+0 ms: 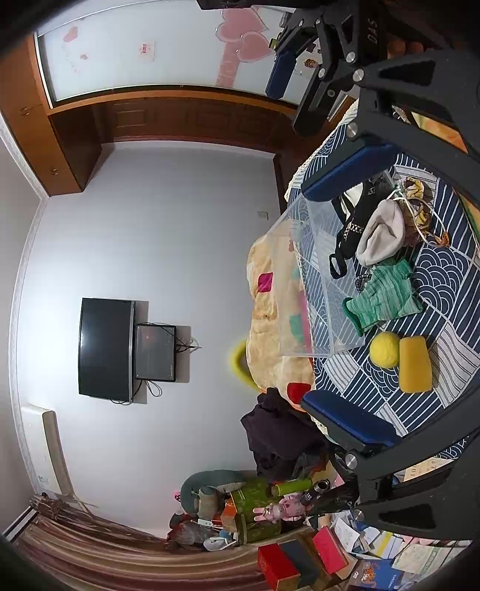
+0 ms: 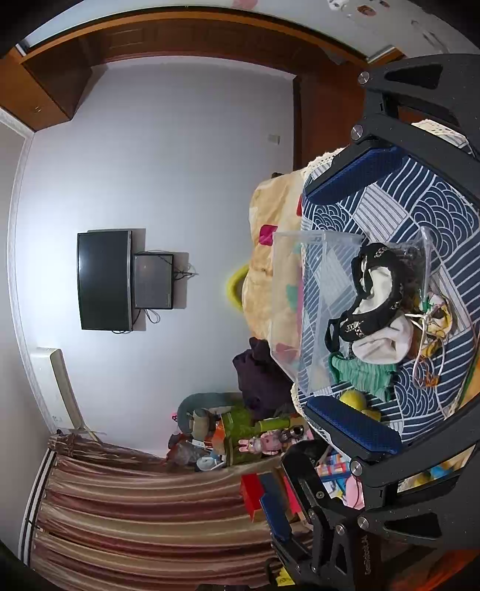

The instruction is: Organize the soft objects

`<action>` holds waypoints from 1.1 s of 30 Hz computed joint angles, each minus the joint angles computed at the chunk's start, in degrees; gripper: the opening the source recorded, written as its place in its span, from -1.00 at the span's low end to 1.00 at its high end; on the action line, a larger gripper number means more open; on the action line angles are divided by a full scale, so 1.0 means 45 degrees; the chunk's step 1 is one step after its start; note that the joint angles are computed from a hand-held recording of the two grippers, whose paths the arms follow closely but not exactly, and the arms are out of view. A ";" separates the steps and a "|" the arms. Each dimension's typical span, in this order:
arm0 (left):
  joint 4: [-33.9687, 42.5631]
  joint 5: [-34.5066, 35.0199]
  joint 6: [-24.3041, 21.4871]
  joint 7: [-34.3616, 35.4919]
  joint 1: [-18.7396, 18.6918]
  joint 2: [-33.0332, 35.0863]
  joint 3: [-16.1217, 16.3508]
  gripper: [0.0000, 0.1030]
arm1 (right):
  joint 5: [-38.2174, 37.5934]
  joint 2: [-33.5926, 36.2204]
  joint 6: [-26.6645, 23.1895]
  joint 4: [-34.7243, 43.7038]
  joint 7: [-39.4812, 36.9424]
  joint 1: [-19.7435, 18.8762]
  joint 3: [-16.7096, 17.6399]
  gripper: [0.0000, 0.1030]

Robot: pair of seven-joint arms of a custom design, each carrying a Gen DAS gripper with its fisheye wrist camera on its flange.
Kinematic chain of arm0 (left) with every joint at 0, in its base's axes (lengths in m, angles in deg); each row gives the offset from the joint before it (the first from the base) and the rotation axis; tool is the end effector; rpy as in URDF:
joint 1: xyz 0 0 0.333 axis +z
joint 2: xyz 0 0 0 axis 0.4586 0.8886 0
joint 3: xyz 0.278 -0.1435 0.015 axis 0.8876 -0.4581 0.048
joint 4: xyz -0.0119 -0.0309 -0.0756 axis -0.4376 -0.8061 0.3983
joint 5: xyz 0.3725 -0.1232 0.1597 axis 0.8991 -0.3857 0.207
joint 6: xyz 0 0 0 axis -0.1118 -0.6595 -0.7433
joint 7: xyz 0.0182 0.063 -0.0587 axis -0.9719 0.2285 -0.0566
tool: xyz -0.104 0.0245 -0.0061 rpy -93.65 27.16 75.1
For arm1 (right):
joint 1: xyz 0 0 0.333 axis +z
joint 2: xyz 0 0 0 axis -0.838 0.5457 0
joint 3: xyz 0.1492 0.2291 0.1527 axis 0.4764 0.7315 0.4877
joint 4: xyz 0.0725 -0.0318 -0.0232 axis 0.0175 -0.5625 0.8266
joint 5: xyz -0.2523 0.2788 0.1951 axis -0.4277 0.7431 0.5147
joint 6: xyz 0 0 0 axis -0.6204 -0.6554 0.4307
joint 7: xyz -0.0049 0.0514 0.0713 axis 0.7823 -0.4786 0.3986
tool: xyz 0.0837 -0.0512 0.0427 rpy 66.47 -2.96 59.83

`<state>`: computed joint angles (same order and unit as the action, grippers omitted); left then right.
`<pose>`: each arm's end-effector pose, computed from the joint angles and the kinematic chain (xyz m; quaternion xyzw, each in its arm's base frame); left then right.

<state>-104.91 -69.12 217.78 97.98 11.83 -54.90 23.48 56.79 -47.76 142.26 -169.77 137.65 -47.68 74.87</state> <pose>0.7121 -0.2071 0.4300 -0.4797 0.6161 -0.5134 0.3561 0.6410 0.1163 0.4750 -0.6051 0.5234 -0.3948 0.4517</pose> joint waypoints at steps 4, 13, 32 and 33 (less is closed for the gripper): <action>-0.0046 0.0060 0.0071 0.0019 0.0042 -0.0020 -0.0027 1.00 | -0.0008 0.0001 0.0049 -0.0007 0.0015 -0.0002 -0.0004 1.00; -0.0155 0.0192 0.0191 0.0053 0.0144 -0.0068 -0.0160 1.00 | -0.0178 -0.0003 0.0129 -0.0027 0.0157 -0.0054 0.0024 1.00; -0.0040 0.0144 0.0177 0.0124 0.0087 0.0017 -0.0160 1.00 | -0.0512 -0.0081 0.0176 -0.0082 0.0351 -0.0154 0.0073 1.00; -0.0030 0.0165 0.0179 0.0124 0.0091 0.0025 -0.0165 1.00 | -0.0504 -0.0090 0.0174 -0.0080 0.0327 -0.0136 0.0059 1.00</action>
<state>-105.04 -68.38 218.59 98.54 12.24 -54.79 22.74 54.52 -48.17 143.05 -170.13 139.12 -48.29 75.13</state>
